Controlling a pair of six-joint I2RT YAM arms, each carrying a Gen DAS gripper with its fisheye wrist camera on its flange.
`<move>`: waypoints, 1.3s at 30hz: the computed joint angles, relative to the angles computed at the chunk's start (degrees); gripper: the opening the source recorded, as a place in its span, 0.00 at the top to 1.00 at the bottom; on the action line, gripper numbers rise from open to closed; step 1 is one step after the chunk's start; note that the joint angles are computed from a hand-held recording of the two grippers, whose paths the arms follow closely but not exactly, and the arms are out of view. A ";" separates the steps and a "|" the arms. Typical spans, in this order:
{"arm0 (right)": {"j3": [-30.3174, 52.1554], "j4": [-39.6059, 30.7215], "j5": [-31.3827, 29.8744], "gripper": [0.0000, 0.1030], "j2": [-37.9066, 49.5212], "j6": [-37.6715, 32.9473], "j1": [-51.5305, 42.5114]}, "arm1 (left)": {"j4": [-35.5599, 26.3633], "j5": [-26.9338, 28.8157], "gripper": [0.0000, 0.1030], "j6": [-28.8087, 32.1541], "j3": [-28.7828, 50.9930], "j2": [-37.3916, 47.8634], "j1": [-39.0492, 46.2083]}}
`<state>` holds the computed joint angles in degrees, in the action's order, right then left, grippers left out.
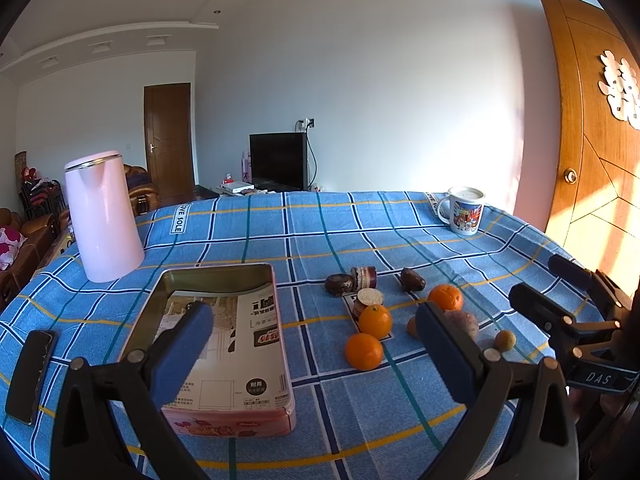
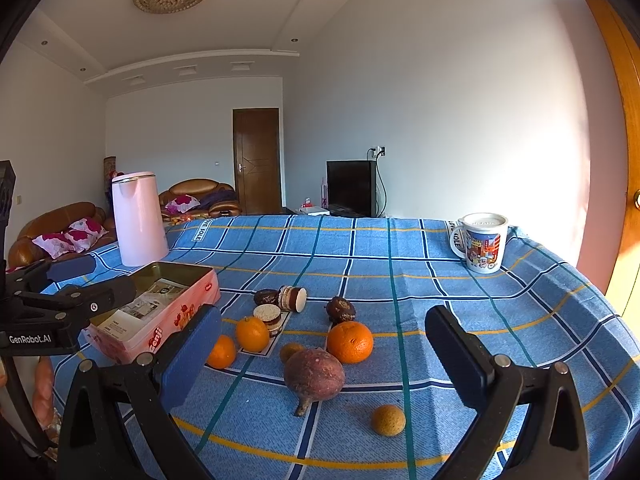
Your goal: Organize fruits
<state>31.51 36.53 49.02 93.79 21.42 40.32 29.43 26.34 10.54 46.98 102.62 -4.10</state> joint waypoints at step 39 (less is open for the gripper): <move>-11.09 5.62 -10.80 0.28 4.86 6.24 -10.11 | -13.03 -0.25 0.16 5.10 9.92 9.22 -13.84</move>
<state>20.42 42.15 38.22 98.65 27.66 30.20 16.40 26.09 15.64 56.90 111.84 -17.94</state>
